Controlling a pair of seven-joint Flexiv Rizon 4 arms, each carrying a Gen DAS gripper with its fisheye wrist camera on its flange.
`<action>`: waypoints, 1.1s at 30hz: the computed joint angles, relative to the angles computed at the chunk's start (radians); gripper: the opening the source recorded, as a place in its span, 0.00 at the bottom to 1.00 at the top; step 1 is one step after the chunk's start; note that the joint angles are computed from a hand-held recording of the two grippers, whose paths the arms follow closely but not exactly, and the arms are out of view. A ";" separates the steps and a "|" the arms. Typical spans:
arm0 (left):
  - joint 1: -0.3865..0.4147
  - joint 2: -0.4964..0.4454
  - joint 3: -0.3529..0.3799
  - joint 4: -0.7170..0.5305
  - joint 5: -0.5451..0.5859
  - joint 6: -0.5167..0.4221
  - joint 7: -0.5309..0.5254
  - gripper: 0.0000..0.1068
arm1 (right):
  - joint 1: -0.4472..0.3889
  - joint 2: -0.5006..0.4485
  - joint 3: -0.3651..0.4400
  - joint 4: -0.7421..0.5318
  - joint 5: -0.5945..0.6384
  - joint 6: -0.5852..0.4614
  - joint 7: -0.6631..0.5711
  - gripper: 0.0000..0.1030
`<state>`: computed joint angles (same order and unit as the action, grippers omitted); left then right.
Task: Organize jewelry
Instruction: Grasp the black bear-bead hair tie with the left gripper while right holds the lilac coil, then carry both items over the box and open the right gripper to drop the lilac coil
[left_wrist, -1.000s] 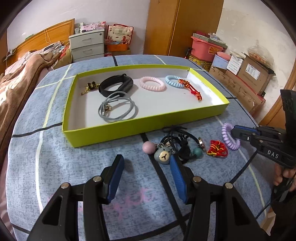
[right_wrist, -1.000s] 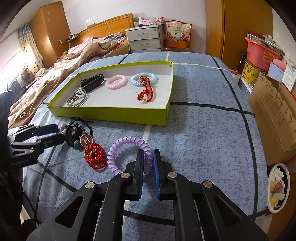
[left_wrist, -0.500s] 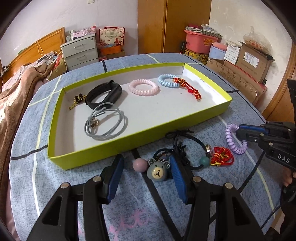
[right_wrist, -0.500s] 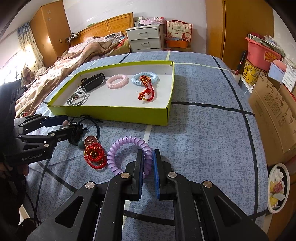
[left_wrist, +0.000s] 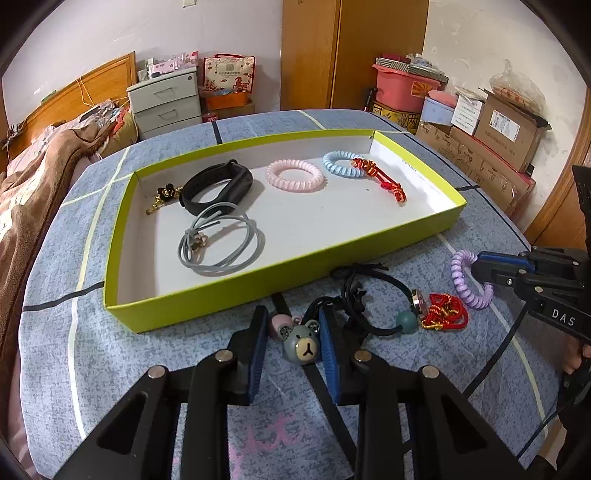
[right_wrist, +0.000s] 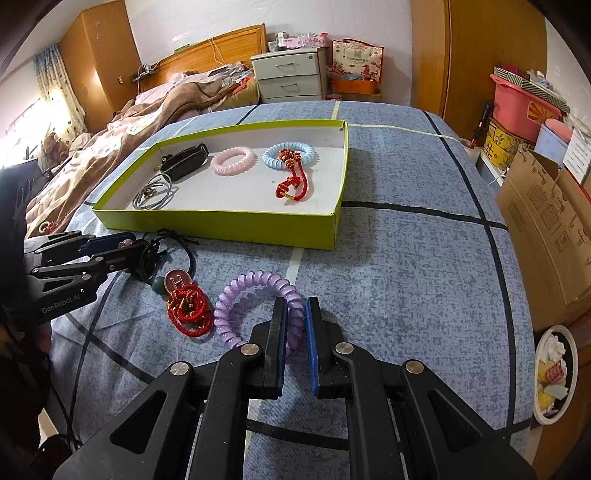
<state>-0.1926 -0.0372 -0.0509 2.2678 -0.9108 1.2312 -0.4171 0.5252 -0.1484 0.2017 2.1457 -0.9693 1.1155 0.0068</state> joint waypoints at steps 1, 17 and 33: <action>0.001 0.000 0.001 -0.001 -0.003 -0.003 -0.001 0.26 | 0.000 0.000 0.000 0.000 0.001 -0.002 0.000 0.10; -0.015 0.043 0.019 0.037 -0.021 0.100 0.058 0.23 | 0.001 0.005 0.006 -0.002 0.012 -0.019 -0.005 0.10; 0.001 0.060 0.044 0.023 -0.124 0.027 0.069 0.23 | 0.008 0.002 0.005 -0.020 0.000 -0.031 -0.007 0.10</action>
<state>-0.1918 0.0232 -0.0073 2.2907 -1.0347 1.2582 -0.3479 0.5331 -0.1468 0.2067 2.1258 -0.9693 1.0841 -0.0007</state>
